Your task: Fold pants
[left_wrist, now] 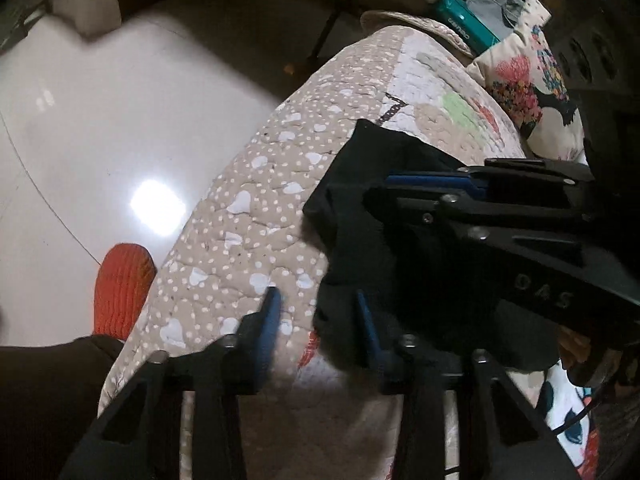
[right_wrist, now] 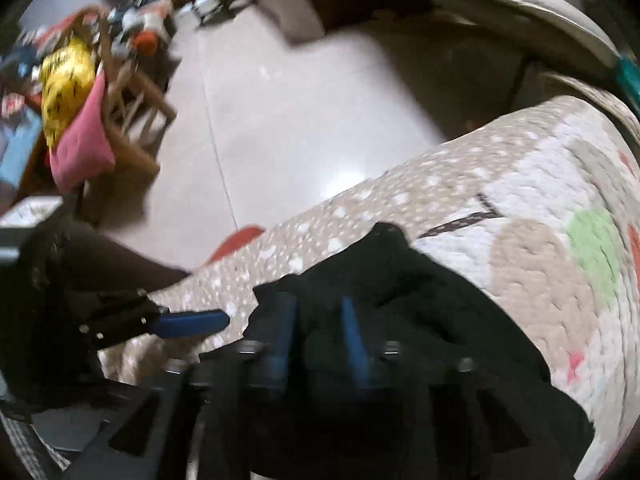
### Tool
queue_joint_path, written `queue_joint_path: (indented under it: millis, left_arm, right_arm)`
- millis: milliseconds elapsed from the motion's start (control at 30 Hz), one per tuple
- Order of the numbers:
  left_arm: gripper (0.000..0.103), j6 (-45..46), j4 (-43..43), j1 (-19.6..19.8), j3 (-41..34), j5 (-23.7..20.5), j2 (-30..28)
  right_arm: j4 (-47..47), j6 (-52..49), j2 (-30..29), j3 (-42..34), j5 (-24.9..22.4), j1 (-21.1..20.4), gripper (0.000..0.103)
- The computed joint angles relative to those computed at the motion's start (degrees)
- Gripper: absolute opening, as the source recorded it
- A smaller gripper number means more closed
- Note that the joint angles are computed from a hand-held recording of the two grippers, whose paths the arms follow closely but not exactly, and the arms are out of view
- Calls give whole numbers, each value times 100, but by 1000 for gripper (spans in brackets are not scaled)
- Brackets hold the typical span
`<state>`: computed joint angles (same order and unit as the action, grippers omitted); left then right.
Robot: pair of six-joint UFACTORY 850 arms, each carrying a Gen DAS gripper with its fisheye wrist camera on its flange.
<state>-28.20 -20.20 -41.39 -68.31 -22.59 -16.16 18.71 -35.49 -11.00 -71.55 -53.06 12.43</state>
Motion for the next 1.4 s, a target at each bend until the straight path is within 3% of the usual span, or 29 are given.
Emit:
queue_joint_path:
  millis: [67,300,467,633,733,833,933,1000,1133,1233,1367,1400]
  left_arm:
    - [13,188,-69,-18,-16,24,15]
    - [10,-824,1174,-67,-228,167,25]
    - [10,-1057,1413,54,-647,-109,-378]
    - [20,-1648,2071,10,-729,-268,-471]
    - [28,-1547,1839,68,-677,-271,-414]
    - [29,-1557,1753,122,-564,-136,-263]
    - [33,-2291,2510,82,-476,-26,-101]
    - [37,-2551,2770,56,-428,43,-28]
    - [38,-2241,2524,-10,-429,140,-3]
    - [42,-1595,2135,-109,-509,261,-49]
    - [46,-1430,2541,-363,-720,176,-210]
    - [46,-1423,2637,-406,-757,134,-244]
  right_arm:
    - [-31,1,3,14,33,-8,12]
    - [227,102,217,-96,259,-98,9]
    - [124,545,-36,-362,392,-108,9]
    - [-77,1192,-388,-387,568,-62,11]
    - [331,1379,-379,-341,636,-166,14]
    - [216,1759,-2,-125,1018,-256,22]
    - [-198,2420,623,297,1428,-461,47]
    - [-545,2912,1106,700,1534,-708,51]
    - [-702,3307,1823,1349,1157,-1550,51]
    - [-818,3530,2118,1642,707,-2546,51]
    - [-1862,4249,2302,1929,617,-3795,50]
    - [-2043,4513,2317,1974,621,-4148,44]
